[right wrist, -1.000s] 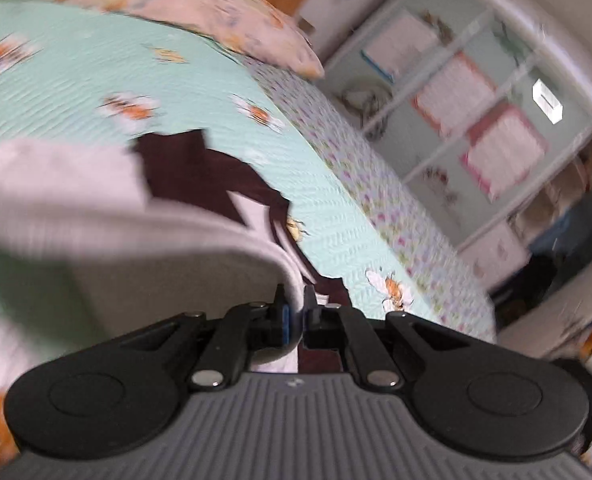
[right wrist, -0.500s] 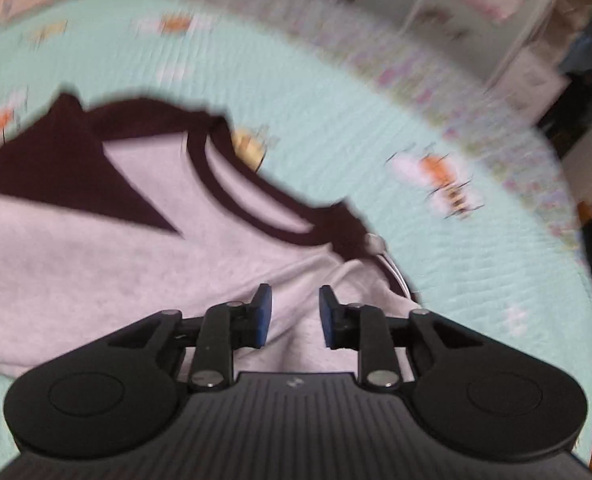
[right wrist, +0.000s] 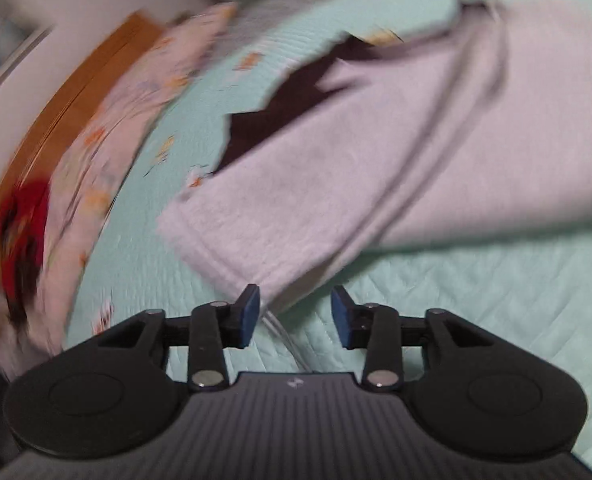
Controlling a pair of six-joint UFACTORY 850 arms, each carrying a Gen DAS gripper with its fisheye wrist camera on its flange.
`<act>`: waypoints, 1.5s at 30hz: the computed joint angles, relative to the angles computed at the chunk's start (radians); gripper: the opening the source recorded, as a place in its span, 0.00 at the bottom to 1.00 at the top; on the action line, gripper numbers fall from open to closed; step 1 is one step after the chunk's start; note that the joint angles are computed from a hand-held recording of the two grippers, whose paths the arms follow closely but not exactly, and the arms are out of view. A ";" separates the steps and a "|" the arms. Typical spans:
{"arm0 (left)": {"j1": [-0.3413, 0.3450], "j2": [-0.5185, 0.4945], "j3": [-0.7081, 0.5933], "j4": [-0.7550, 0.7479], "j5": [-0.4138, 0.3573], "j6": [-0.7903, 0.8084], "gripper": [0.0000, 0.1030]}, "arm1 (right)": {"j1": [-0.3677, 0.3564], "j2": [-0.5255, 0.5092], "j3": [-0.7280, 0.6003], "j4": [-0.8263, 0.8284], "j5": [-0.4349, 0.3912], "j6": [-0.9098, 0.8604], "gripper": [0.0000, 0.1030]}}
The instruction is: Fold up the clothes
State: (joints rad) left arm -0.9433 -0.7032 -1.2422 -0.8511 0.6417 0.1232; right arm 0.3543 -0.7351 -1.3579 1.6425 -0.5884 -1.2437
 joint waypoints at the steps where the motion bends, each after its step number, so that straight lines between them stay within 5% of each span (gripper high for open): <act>1: 0.004 -0.002 0.004 0.039 -0.001 -0.045 0.91 | 0.005 -0.013 -0.011 0.019 0.001 0.035 0.45; 6: 0.006 -0.018 -0.003 0.083 -0.003 -0.082 0.91 | 0.001 -0.052 -0.010 0.213 -0.075 0.074 0.47; 8: 0.007 -0.016 0.008 0.108 0.003 -0.107 0.91 | 0.010 -0.037 0.001 0.223 -0.041 0.042 0.33; 9: 0.007 -0.015 0.013 0.120 0.006 -0.119 0.92 | 0.016 -0.026 0.004 0.221 -0.030 0.015 0.13; 10: 0.009 -0.016 0.017 0.132 0.008 -0.134 0.92 | 0.022 -0.012 0.007 0.219 -0.025 -0.014 0.07; 15: 0.018 -0.010 0.035 0.163 0.007 -0.184 0.92 | 0.032 0.028 -0.026 0.285 -0.079 -0.150 0.07; 18: 0.017 -0.008 0.036 0.166 0.005 -0.187 0.92 | 0.058 -0.052 -0.196 0.303 -0.046 -0.166 0.08; 21: 0.012 -0.003 0.030 0.117 -0.003 -0.127 0.92 | 0.078 -0.206 -0.472 0.211 0.007 -0.113 0.32; 23: 0.008 0.009 0.034 0.063 0.012 -0.063 0.92 | 0.090 -0.216 -0.512 0.219 0.083 -0.175 0.42; 28: 0.032 0.023 0.005 -0.140 0.027 0.194 0.94 | 0.052 -0.099 -0.245 0.547 -0.088 -0.553 0.61; 34: 0.112 -0.010 -0.107 -0.337 0.004 0.526 0.94 | -0.042 -0.110 0.000 0.666 -0.411 -0.444 0.61; 41: 0.258 -0.116 -0.299 -0.483 -0.209 0.754 0.88 | -0.083 -0.268 0.010 0.603 -0.699 -0.432 0.60; 45: 0.309 -0.165 -0.379 -0.531 -0.237 0.822 0.77 | -0.107 -0.337 -0.030 0.600 -0.853 -0.363 0.60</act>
